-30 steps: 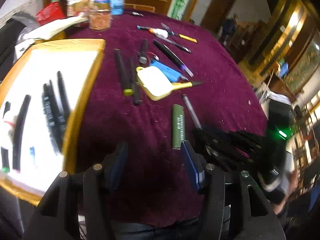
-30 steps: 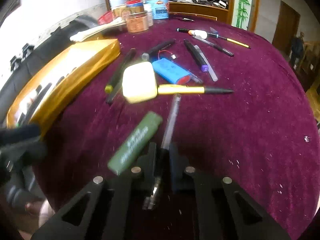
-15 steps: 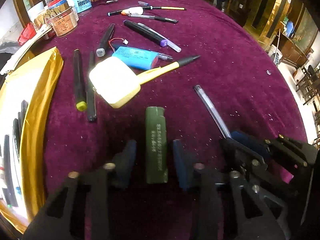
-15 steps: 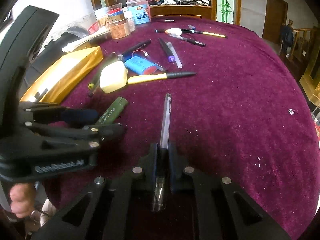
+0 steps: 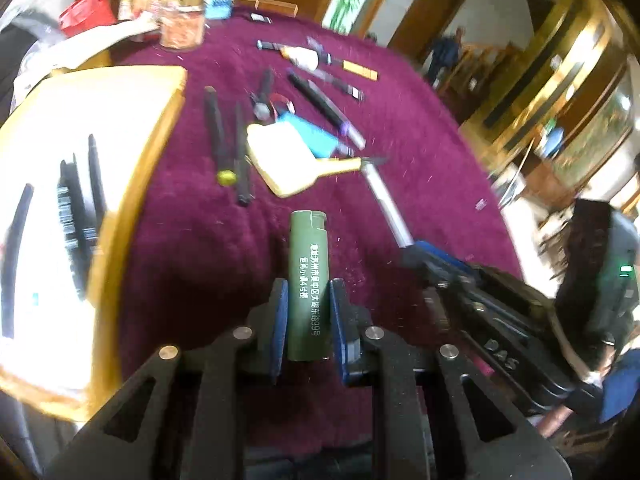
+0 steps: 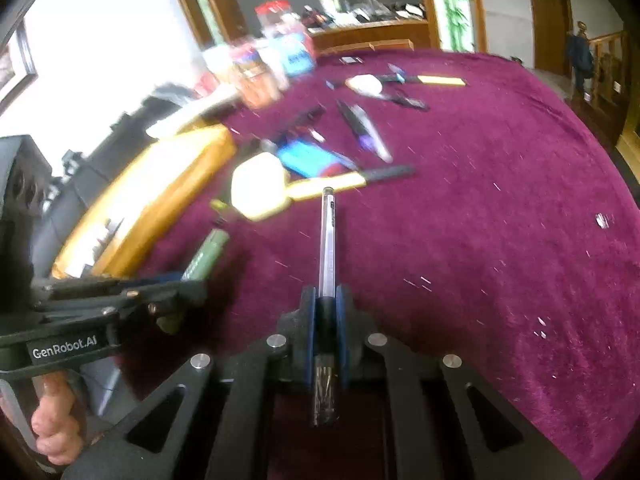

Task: Organize rigid objects
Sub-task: 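Grasp the green tube with the left tool while the right tool grasps a clear pen, then lower the green tube and clear pen into the white tray and release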

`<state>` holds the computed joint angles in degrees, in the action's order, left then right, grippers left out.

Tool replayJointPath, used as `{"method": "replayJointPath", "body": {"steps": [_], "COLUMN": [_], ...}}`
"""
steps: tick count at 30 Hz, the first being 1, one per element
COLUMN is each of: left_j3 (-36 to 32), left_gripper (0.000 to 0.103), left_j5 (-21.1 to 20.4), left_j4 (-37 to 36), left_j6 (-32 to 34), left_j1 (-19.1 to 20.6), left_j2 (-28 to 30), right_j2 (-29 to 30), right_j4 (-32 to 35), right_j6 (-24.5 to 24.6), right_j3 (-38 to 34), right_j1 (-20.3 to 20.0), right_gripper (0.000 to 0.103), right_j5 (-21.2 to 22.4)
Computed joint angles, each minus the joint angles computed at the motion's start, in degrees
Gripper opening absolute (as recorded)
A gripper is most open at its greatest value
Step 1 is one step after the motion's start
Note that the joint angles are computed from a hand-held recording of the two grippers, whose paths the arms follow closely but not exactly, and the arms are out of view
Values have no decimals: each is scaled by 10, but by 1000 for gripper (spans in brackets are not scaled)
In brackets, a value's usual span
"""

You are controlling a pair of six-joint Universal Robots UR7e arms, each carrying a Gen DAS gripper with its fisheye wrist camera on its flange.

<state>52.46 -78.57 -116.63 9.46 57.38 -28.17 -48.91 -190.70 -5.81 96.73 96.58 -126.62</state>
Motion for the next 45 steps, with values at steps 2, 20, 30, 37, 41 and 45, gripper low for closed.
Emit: {"method": "replayJointPath", "body": {"steps": [2, 20, 30, 37, 41, 45], "left_j3": [-5, -110, -164, -110, -64, -22], "left_gripper": [17, 18, 18, 29, 47, 47], "left_j5": [-19, 171, 175, 166, 111, 96], "left_j4": [-5, 27, 71, 16, -34, -75], "left_j6": [-8, -92, -108, -88, -74, -52], "left_j1": [9, 62, 71, 67, 67, 54], "left_j2": [-17, 23, 49, 23, -4, -22], "right_j2": [10, 254, 282, 241, 195, 140], "right_j4": [9, 367, 416, 395, 333, 249], "right_j6": [-15, -55, -31, -6, -2, -11], "right_j3": [-23, -446, -496, -440, -362, -272], "right_j1": [12, 45, 41, 24, 15, 6], "right_gripper": [9, 9, 9, 12, 24, 26], "right_j5": [21, 102, 78, 164, 211, 237]}}
